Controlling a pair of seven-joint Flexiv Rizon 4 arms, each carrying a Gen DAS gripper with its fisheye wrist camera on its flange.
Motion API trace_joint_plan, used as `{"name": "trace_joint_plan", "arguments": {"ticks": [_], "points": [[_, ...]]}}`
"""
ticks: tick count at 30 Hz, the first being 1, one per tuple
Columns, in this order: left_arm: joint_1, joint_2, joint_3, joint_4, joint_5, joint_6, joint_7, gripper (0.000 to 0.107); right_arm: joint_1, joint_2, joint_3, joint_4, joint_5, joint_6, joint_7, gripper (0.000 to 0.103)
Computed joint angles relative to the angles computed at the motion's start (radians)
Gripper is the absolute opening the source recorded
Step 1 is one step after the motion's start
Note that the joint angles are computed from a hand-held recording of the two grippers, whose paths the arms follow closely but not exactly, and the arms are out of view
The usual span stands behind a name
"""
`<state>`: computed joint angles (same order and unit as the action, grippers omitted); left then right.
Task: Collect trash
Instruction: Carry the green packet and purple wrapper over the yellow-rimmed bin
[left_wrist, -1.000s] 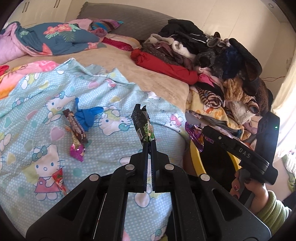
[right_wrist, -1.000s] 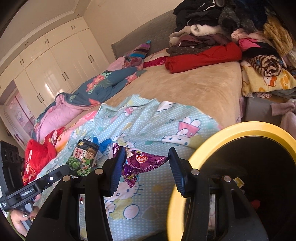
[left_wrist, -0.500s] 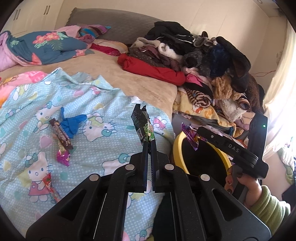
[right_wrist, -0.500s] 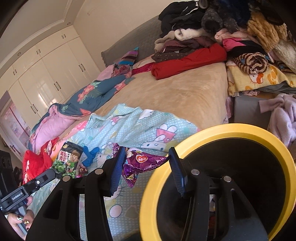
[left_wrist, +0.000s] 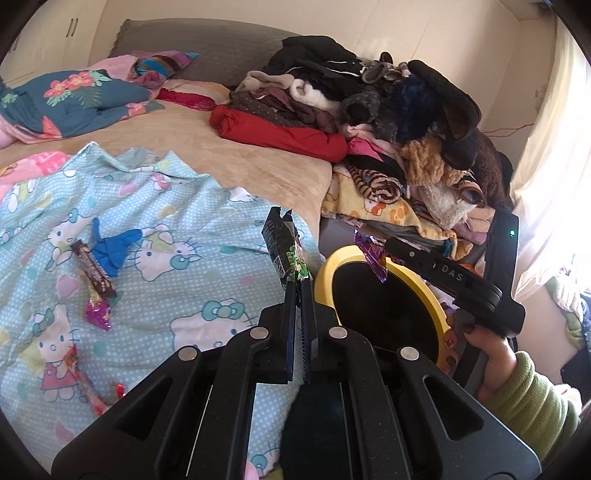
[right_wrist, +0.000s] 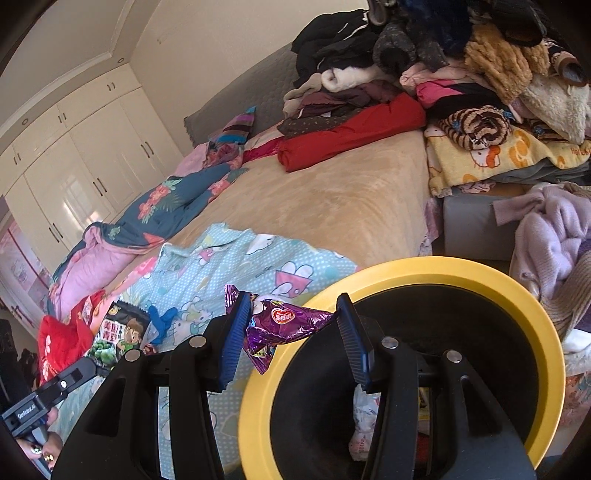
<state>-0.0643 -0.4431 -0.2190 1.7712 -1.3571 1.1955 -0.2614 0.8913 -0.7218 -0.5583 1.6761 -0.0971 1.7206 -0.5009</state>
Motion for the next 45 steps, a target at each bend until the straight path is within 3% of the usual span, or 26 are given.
{"name": "trace_joint_plan", "arguments": {"ticks": [27, 36, 45], "points": [[-0.046, 0.002, -0.016, 0.022, 0.053, -0.043, -0.001, 0.000, 0.087, 0.027, -0.137, 0.121, 0.082, 0.010, -0.005, 0.046], [-0.063, -0.006, -0.029, 0.032, 0.085, -0.049, -0.019, 0.000, 0.058, 0.046, -0.111, 0.151, 0.070, -0.004, 0.019, 0.046], [-0.077, -0.032, -0.042, 0.027, 0.148, -0.049, -0.057, 0.000, -0.013, 0.071, -0.034, 0.167, 0.043, -0.013, 0.037, 0.046]]}}
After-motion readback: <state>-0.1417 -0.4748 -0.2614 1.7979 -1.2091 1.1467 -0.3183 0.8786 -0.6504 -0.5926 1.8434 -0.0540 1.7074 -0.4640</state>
